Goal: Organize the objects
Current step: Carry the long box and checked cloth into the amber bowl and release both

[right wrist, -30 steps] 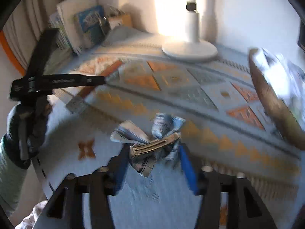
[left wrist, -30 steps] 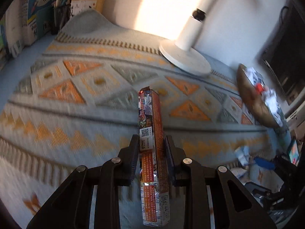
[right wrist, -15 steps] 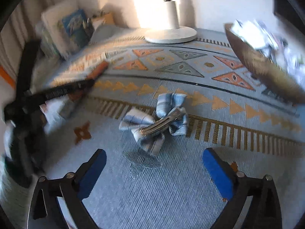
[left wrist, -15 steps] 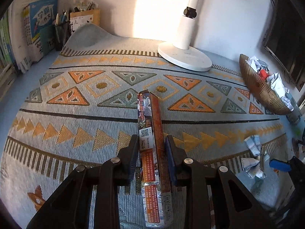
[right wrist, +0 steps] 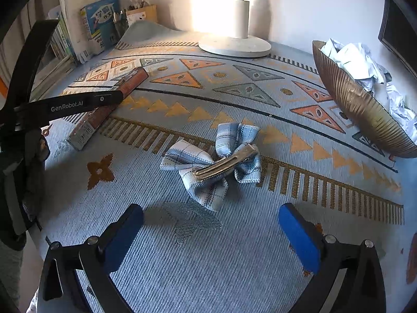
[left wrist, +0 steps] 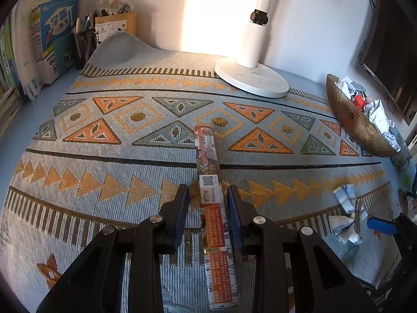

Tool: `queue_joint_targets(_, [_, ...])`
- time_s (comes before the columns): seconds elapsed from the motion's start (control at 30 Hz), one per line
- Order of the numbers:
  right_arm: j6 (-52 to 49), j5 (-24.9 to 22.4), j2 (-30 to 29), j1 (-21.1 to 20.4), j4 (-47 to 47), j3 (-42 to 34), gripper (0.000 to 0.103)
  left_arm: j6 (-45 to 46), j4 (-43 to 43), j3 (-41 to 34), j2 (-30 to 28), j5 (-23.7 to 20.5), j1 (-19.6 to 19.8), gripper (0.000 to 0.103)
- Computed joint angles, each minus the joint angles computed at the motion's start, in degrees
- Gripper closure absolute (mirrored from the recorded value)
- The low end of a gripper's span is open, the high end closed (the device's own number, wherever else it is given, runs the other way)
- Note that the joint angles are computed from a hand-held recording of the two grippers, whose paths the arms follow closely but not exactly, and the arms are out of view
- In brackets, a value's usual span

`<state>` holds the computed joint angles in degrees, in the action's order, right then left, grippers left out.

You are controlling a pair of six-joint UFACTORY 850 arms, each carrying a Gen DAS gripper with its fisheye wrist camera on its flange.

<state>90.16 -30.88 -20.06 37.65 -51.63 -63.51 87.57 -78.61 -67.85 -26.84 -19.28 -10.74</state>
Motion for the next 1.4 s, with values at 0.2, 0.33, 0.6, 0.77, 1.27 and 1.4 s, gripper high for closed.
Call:
queue_joint_targets(0.2, [0.71,0.01,-0.12,-0.08,-0.82,0.08,0.000,0.01,0.51,-0.13,-0.05,-1.06,0.06,0.068])
queue_joint_targets(0.33, [0.51,0.22,-0.05,-0.26,-0.76,0.20,0.000,0.22,0.47,-0.15,-0.11,-1.43,0.11,0.066])
queue_joint_targets(0.6, [12.11,-0.31,-1.16,-1.54,2.92,-2.79,0.000,0.53,0.64,0.06,0.09,-0.23,-0.26,0.068])
queue_joint_targets(0.77, [15.61,-8.40,-5.15,-1.02,1.83,-8.22,0.032,0.29,1.03,0.24,0.26,2.22,-0.85,0.075])
queue_joint_targets(1.27, [31.35,-4.32,7.56,-1.72,-19.61,2.45,0.072,5.66,-3.63,-1.84,4.12,-4.52,-4.18,0.089])
queue_joint_targets(1.4, [34.56,-12.10,14.78,-2.22,-23.58,6.42,0.072,1.52,-0.74,-7.82,3.28,-9.08,-8.71,0.089])
